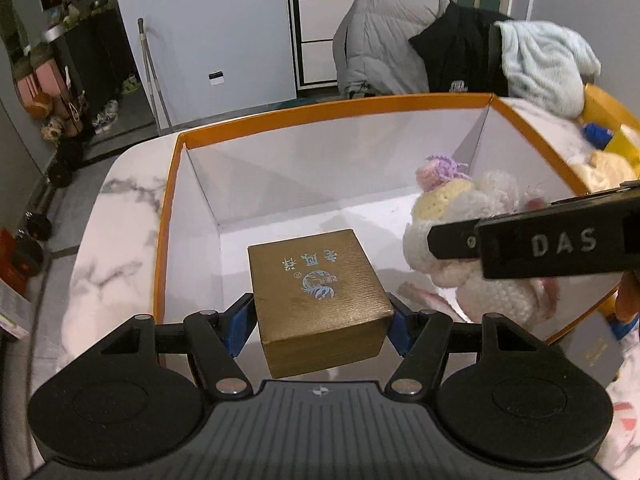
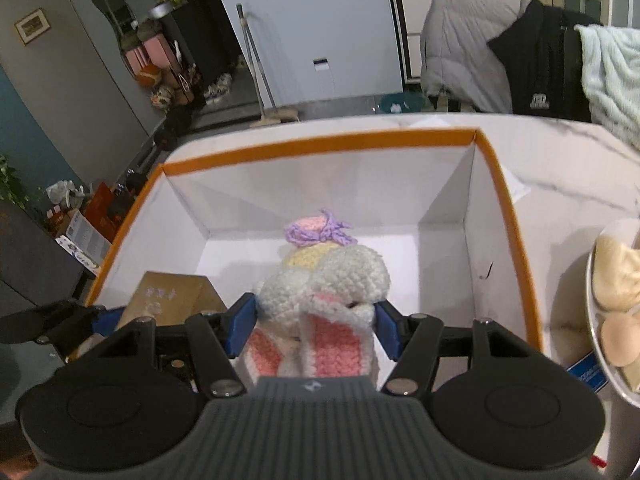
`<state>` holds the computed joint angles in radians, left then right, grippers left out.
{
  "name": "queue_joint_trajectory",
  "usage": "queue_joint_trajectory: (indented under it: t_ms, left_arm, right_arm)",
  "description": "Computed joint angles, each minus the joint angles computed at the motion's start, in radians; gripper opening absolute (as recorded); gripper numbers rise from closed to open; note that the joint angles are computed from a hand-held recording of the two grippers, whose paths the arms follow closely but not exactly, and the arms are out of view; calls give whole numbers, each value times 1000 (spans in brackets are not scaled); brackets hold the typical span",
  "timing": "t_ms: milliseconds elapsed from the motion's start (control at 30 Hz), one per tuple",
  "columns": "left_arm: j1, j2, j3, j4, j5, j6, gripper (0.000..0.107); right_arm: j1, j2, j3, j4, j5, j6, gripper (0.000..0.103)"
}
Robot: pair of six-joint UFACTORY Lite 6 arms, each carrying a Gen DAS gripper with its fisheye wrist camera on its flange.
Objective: Organize objects
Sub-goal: 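Carry the gold box and crocheted bunny with both tools over the orange box, then lower and release the gold box and bunny into the orange box with both grippers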
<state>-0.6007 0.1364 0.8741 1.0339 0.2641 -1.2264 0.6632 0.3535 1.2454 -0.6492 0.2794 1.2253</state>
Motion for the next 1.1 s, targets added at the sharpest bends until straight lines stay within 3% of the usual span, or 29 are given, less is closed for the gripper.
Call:
queue_joint_trajectory:
  t_ms: [233,467,833,1100]
  left_arm:
    - [-24,57,62,-89,53,118,73]
    - [27,161,171,-441,62,482,70]
    - [40,200,204,-522,96,554,71]
    - [21,186,206,-477,110,512,76]
  right_arm:
    - [0,81,78,198,55,-211,64]
    - [3,140,135,239,95,-264,64]
    - [-19,180,202,384,154,-398,66]
    - [-11,165,193,317,150,-326,69]
